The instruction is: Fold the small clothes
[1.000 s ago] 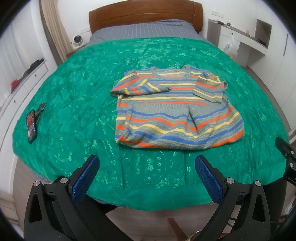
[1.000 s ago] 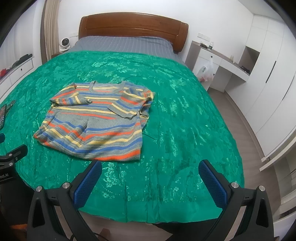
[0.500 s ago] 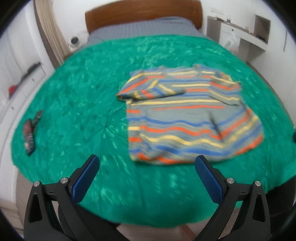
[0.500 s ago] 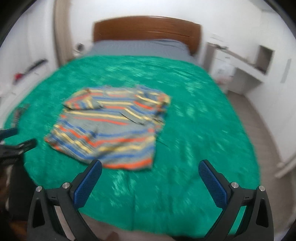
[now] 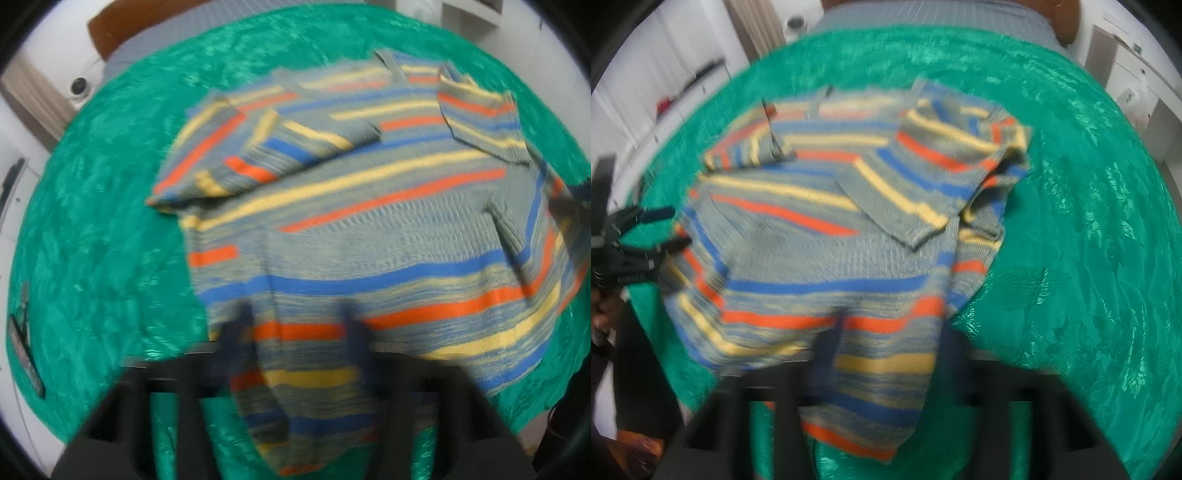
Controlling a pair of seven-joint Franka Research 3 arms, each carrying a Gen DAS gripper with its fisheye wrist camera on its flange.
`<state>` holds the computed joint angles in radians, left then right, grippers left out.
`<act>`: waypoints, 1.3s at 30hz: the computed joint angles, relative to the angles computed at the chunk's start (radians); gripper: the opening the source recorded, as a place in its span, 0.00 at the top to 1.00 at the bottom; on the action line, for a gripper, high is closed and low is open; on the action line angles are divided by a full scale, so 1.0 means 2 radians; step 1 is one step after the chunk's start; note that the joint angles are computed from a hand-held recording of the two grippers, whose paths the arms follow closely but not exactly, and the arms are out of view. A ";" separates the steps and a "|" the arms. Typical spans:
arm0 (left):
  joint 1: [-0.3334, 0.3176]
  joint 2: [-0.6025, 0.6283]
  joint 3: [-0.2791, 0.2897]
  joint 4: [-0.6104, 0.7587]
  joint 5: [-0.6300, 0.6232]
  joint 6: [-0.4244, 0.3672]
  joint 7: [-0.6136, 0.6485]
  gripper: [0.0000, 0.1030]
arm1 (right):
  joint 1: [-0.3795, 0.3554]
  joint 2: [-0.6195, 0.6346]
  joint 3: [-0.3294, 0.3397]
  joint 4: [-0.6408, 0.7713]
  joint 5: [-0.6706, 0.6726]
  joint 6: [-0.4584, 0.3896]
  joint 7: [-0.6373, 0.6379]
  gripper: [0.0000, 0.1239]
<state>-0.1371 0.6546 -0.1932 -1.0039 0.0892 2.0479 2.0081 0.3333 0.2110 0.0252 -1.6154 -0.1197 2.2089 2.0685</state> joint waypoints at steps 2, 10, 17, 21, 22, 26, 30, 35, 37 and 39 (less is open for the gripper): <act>0.012 -0.020 -0.007 -0.033 -0.017 0.028 0.001 0.97 | 0.002 -0.017 0.001 -0.018 -0.006 0.016 0.004 0.96; 0.177 -0.244 -0.078 -0.289 -0.327 0.100 0.305 0.98 | 0.007 -0.207 0.056 -0.192 -0.060 0.136 -0.049 0.96; 0.169 -0.327 -0.018 -0.411 -0.243 0.052 0.348 0.94 | 0.015 -0.263 0.108 -0.268 -0.042 0.004 -0.051 0.91; 0.154 -0.292 0.016 -0.372 -0.223 0.021 0.256 0.88 | 0.010 -0.290 0.102 -0.300 -0.014 -0.022 -0.018 0.60; 0.149 -0.280 0.024 -0.353 -0.232 0.007 0.232 0.71 | 0.007 -0.296 0.099 -0.306 -0.008 -0.015 -0.009 0.55; 0.122 -0.267 0.033 -0.355 -0.219 0.031 0.152 0.32 | -0.009 -0.324 0.079 -0.353 0.059 0.085 0.054 0.52; 0.083 -0.250 0.026 -0.369 -0.109 0.038 0.088 0.34 | 0.019 -0.289 0.039 -0.368 0.196 0.132 0.025 0.52; 0.061 -0.257 0.019 -0.398 -0.054 0.048 0.067 0.87 | 0.032 -0.250 0.041 -0.350 0.257 0.115 -0.039 0.81; 0.061 -0.247 0.020 -0.381 -0.062 0.023 0.054 0.97 | 0.025 -0.255 0.046 -0.349 0.258 0.118 -0.035 0.96; 0.068 -0.250 0.023 -0.374 -0.074 0.013 0.055 0.98 | 0.012 -0.280 0.058 -0.353 0.231 0.103 -0.003 0.96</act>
